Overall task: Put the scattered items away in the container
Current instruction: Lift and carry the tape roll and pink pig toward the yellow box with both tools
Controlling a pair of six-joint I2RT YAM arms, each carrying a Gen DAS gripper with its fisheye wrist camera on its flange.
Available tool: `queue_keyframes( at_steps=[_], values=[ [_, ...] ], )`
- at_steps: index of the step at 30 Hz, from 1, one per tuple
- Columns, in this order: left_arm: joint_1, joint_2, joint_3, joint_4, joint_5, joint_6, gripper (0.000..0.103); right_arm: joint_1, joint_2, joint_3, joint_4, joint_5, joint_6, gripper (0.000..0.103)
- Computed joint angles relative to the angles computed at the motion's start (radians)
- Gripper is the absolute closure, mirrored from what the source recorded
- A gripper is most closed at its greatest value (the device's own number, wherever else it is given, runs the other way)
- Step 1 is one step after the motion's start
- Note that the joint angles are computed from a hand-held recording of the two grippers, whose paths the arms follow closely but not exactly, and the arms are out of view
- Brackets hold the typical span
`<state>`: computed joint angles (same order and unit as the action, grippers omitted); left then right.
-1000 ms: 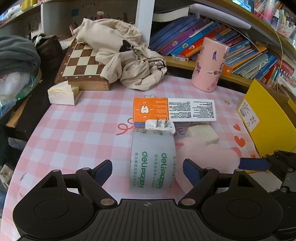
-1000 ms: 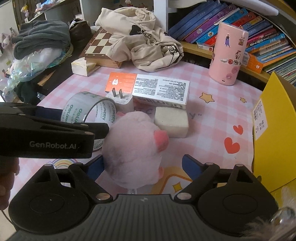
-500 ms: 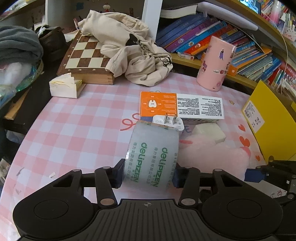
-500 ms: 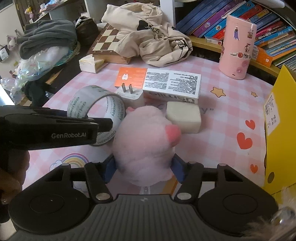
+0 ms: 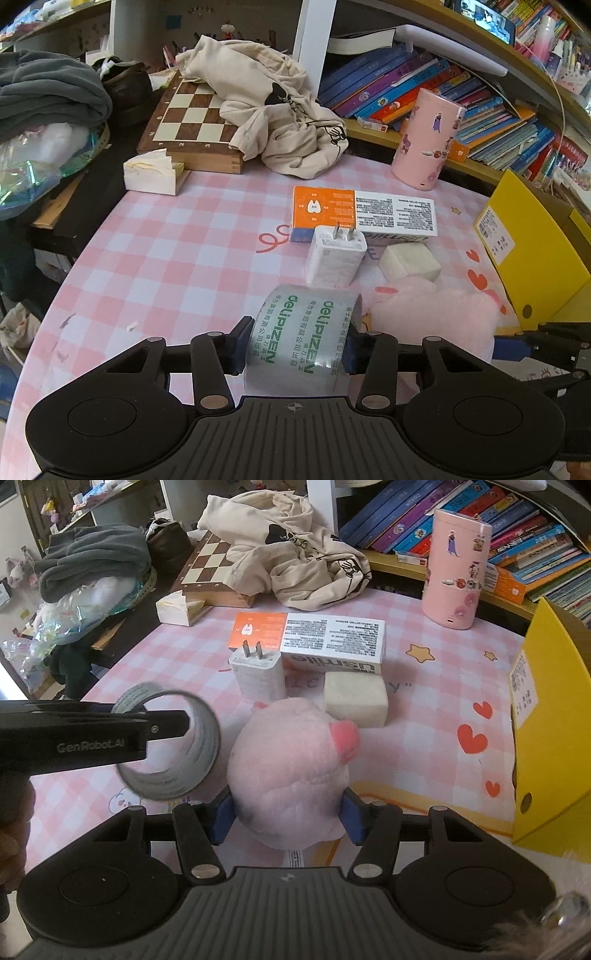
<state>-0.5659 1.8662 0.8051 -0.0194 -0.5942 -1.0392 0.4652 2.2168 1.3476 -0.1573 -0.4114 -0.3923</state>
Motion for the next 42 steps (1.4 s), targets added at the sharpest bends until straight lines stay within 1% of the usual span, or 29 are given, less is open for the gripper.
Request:
queue_keyframes(
  at_steps=[8, 19, 30, 35, 42],
  values=[
    [-0.083, -0.06, -0.028, -0.046, -0.047, -0.061, 0.06, -0.017, -0.092, -0.13, 0.059, -0.004, 0.009, 0.048],
    [-0.197, -0.121, -0.031, -0.145, -0.121, -0.143, 0.06, -0.039, -0.218, -0.29, 0.106, -0.014, 0.01, 0.048],
    [-0.315, -0.186, -0.043, -0.269, -0.205, -0.276, 0.06, -0.046, -0.346, -0.442, 0.157, -0.018, 0.003, 0.048],
    [-0.362, -0.211, -0.051, -0.312, -0.229, -0.33, 0.06, -0.054, -0.402, -0.5, 0.166, -0.019, 0.006, 0.048],
    [-0.434, -0.238, -0.055, -0.393, -0.269, -0.416, 0.06, -0.069, -0.469, -0.576, 0.193, -0.011, 0.035, 0.049]
  ],
)
